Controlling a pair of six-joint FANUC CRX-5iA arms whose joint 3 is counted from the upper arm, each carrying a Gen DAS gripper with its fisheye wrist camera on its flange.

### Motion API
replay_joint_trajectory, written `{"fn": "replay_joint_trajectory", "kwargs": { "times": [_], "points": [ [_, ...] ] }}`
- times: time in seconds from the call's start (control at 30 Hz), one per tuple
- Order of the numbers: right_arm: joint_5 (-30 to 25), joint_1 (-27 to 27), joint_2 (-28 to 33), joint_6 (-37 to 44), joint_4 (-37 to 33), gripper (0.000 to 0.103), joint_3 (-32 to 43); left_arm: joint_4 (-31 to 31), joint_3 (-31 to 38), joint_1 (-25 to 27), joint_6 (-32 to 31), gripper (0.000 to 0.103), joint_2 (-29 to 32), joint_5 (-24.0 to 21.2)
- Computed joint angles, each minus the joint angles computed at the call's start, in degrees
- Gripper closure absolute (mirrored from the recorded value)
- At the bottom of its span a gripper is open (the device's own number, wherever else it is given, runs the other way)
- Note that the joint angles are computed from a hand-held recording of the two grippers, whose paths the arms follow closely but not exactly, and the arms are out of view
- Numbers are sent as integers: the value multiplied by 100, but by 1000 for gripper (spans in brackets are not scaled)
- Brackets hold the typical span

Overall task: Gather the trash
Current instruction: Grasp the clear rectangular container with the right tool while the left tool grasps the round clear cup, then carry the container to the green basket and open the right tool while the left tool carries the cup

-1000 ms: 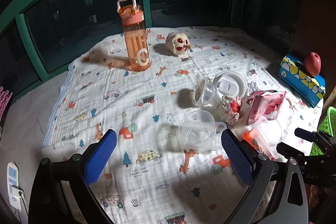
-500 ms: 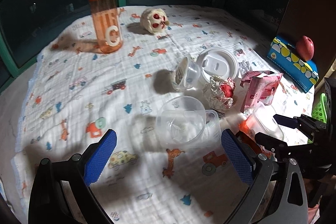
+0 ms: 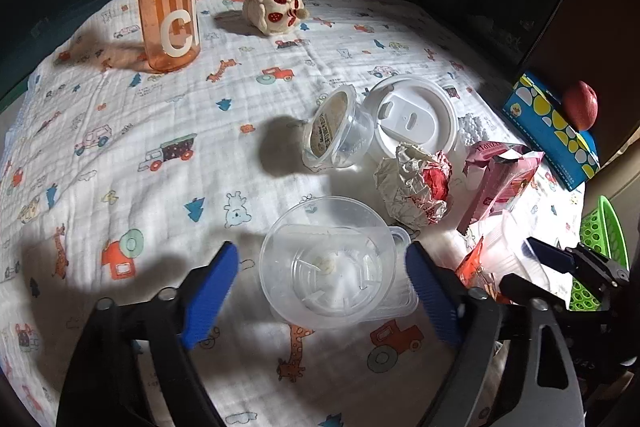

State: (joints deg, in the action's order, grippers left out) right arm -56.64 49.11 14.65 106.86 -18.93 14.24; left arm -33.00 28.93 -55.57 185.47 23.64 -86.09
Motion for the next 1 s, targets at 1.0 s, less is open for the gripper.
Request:
{"fn": "replay_joint_trajectory", "kwargs": {
  "times": [1.0],
  "points": [
    [966, -961, -1188, -989, 558, 42, -985, -979, 3018, -468, -1769, 42, 1346, -715]
  ]
}}
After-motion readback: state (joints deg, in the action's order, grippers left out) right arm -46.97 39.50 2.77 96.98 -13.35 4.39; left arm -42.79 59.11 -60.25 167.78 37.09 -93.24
